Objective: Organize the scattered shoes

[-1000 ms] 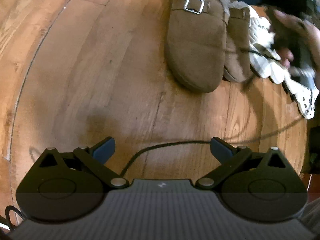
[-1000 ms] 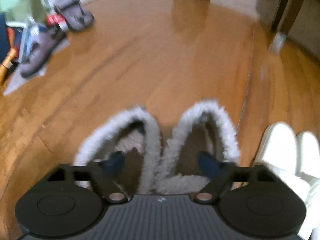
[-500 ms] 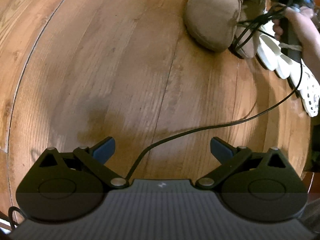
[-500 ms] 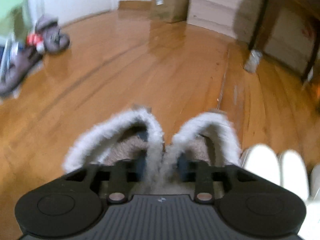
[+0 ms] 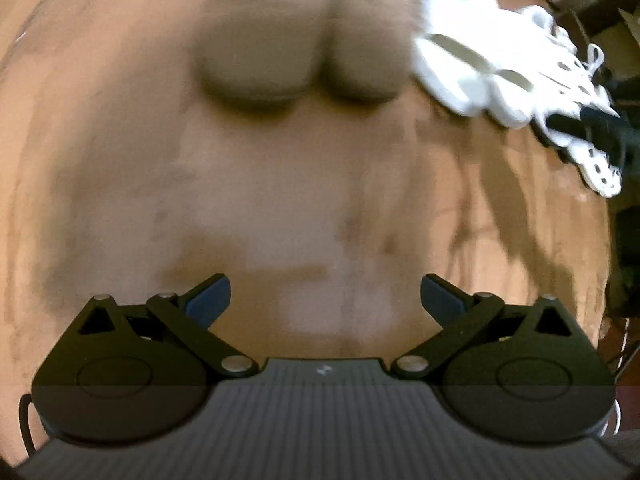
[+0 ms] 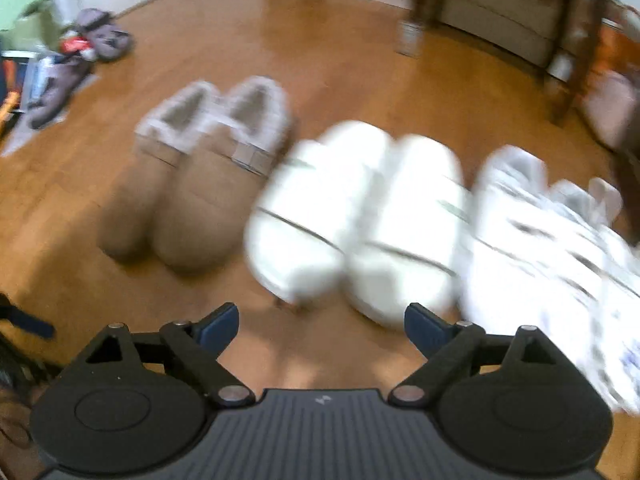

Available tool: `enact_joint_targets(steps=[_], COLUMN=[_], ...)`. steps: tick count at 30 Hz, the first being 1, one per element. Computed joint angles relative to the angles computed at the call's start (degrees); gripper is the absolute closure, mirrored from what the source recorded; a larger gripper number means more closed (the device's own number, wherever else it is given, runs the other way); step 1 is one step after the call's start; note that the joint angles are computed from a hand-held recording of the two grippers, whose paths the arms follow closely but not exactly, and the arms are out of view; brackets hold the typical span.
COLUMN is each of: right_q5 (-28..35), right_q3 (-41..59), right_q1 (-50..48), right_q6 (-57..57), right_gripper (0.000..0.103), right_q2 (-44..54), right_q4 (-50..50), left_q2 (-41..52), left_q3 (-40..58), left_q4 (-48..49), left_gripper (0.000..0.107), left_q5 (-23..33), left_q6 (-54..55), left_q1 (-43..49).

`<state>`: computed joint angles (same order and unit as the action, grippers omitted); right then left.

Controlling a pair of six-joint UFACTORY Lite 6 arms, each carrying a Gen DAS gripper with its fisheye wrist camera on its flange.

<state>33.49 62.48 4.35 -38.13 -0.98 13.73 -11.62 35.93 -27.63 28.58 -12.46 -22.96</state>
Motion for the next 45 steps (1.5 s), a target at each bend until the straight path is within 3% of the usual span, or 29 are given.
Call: enact_joint_targets(steps=[9,12,20,30,45], right_q5=[-4.48,-2.39,3.60,2.24,7.24], right_q3=[-14.34,-14.30,-7.95,-4.77,-0.85], right_q1=[-20.55,-26.83,-34.98,-36.84,-40.55], right_q6=[-20.09,-26.77,-28.66,-27.56,-26.45], right_gripper=[0.005,0.004,0.004,0.004,0.003], right_q2=[-19.09,-18.81,-10.48,-6.83,-4.80], right_q4=[15.95,23.59,26.26,25.22,25.12], left_q2=[18.70,24.53,41.02,53.89,61.47], left_q3=[23.46,31.70,54.65,75.66,93.27], left_q4=[24.85,31.86,47.50,52.85,56.86], left_gripper=[0.004,0.004,0.004,0.004,0.004], left_q5=[-1.61,1.37,14.06,23.99,33.56], left_q6=[-35.78,-44.73,-57.57,-57.31,-57.51], left_q1=[-18.93,-23.11,-32.13,-36.86,-40.54])
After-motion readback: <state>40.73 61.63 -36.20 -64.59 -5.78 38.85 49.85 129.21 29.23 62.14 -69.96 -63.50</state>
